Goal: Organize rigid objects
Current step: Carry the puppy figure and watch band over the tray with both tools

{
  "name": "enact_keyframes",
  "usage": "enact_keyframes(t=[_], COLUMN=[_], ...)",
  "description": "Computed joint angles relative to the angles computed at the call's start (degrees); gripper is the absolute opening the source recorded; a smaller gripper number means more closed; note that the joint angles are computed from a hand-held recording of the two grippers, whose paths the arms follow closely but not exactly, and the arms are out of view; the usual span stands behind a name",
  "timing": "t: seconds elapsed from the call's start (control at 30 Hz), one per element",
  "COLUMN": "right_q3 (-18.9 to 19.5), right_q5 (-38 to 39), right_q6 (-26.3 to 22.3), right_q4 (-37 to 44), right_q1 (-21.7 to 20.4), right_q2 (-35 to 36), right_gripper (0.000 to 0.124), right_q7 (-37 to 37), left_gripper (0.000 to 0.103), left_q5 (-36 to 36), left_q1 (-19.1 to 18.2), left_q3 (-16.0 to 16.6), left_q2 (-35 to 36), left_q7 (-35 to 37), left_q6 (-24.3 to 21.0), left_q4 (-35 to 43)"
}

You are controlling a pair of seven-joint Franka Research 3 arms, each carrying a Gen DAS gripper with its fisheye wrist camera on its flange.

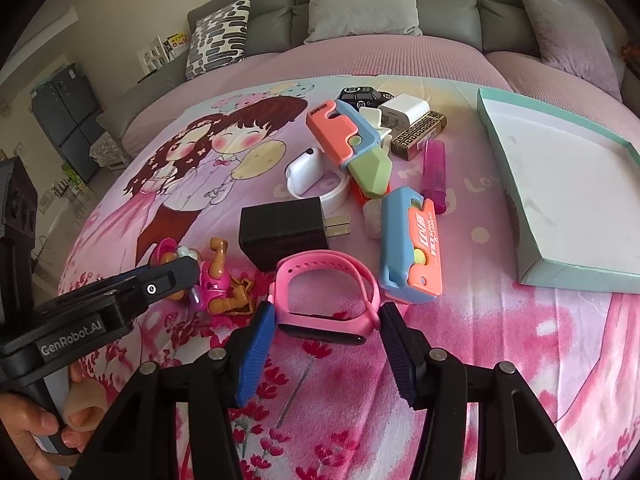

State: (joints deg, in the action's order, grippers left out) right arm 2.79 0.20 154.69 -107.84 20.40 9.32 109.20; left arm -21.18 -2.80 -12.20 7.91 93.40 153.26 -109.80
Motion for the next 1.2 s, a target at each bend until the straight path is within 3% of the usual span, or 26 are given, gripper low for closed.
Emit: enact_keyframes(t=[0.43,0.57,0.83,1.03,1.2], right_q3=[0.2,-0.4,-5.1,-8.2,-8.4], right_q5=[1.5,-1.1,-17.5,-32.2,-34.8], right_q6=[3.5,5.9,8.0,3.2,-0.8], right_q4=[-2.9,-3.0,1.8,5.3,8.1], right_q1=[-1.0,-1.4,-2.7,-4.2,-7.1], right_q2=[-3.4,-4.5,-3.2,-2.4,-1.0], right_gripper=[0.057,0.057,0.057,0.057,0.057], right_q7=[-0.2,2.2,20.8,37.2,40.3], left_gripper=[0.042,0.042,0.042,0.042,0.042], left_q5=[-0.9,-0.5,2.0,4.5,12.3], left_q1=[-0.9,-1.6,-3.3,-4.8,-9.0], left_q3=[0.4,0.7,-1.8,-5.1,-4.5], left_q2=[-3.2,-3.8,3.6,12.3,21.3], left_q7=[2.7,3.0,1.4,-1.3,-7.8], left_q6=[1.6,2.8,5.9,5.4,2.2], left_q4=[-1.0,0.9,14.5,26.6,38.7])
